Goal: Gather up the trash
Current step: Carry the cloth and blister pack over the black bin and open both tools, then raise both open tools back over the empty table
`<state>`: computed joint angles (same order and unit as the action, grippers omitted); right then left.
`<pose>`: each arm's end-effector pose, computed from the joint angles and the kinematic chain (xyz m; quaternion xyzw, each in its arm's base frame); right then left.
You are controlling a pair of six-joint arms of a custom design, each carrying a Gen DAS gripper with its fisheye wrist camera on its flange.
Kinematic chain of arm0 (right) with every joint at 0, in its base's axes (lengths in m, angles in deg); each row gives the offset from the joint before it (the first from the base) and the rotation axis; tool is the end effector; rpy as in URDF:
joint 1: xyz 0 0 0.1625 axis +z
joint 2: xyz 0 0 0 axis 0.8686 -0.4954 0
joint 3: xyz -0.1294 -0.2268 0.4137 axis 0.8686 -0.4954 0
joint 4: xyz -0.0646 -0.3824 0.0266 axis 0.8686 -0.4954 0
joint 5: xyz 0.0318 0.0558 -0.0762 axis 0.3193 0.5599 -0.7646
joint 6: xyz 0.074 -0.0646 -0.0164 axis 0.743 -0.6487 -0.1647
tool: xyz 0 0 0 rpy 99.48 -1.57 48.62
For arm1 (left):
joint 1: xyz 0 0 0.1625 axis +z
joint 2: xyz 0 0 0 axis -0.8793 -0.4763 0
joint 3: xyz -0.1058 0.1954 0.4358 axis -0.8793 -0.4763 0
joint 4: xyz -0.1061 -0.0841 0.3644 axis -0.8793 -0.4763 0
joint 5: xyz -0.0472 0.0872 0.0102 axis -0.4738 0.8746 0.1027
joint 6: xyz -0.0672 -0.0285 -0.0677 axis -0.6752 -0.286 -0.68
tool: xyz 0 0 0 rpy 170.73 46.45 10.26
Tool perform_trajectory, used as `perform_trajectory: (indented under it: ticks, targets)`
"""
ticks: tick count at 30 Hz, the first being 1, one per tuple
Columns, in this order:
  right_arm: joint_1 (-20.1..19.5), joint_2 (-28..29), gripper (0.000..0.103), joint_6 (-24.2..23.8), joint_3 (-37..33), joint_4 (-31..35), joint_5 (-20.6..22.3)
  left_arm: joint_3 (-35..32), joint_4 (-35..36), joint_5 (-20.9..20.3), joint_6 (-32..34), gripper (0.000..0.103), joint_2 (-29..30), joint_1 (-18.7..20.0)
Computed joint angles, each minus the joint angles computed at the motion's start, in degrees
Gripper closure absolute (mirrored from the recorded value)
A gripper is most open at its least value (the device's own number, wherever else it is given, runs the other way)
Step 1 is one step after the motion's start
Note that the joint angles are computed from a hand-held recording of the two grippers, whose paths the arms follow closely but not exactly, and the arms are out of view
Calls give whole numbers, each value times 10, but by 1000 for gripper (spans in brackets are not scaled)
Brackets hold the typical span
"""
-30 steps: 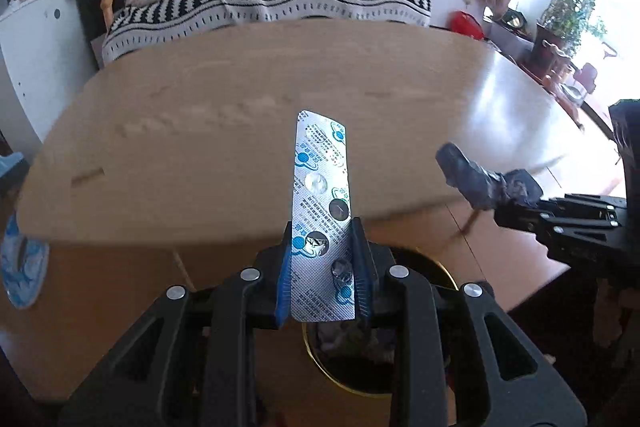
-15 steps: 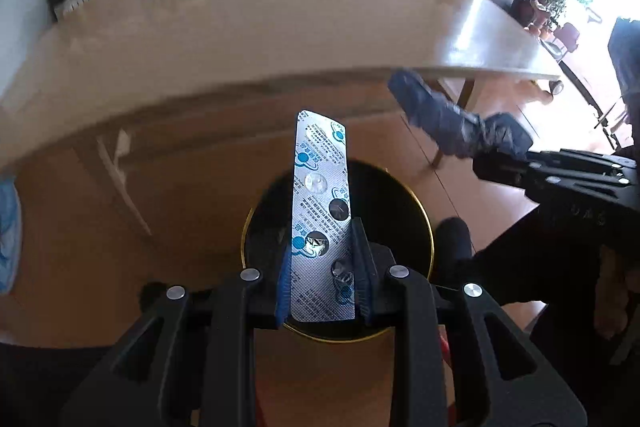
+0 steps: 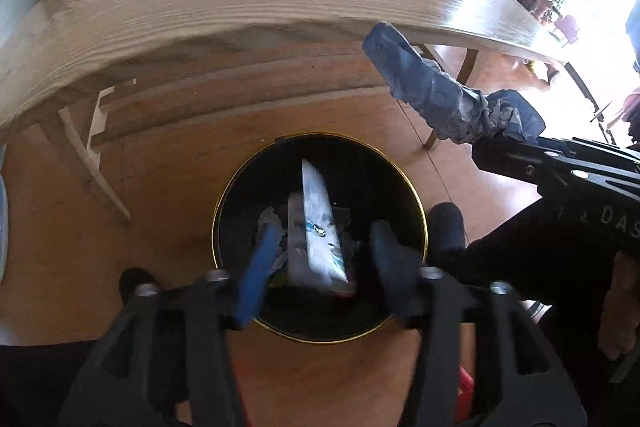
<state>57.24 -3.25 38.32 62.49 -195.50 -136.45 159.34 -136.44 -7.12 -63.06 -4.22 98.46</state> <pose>0.3282 -0.4542 0.2174 0.2085 -0.9379 0.1163 0.2515 -0.2370 -0.4243 0.1960 0.0932 0.9307 -0.1900 0.2984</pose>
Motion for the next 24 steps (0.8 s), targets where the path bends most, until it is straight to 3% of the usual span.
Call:
perform_trajectory:
  ticks: [13, 15, 19, 24]
  targets:
    - [0, 6, 80, 4, -6, 15, 3, -12, 45, 10, -36, 45, -8, -9]
    - [-1, 7, 75, 3, -8, 18, 6, -14, 54, 14, -40, 43, -11, -12]
    - [1, 7, 51, -2, -6, 9, 6, -13, 73, 24, -52, 37, -24, -23]
    - [2, 8, 41, -7, -9, 13, 13, -16, 105, 41, -68, 28, -43, -36]
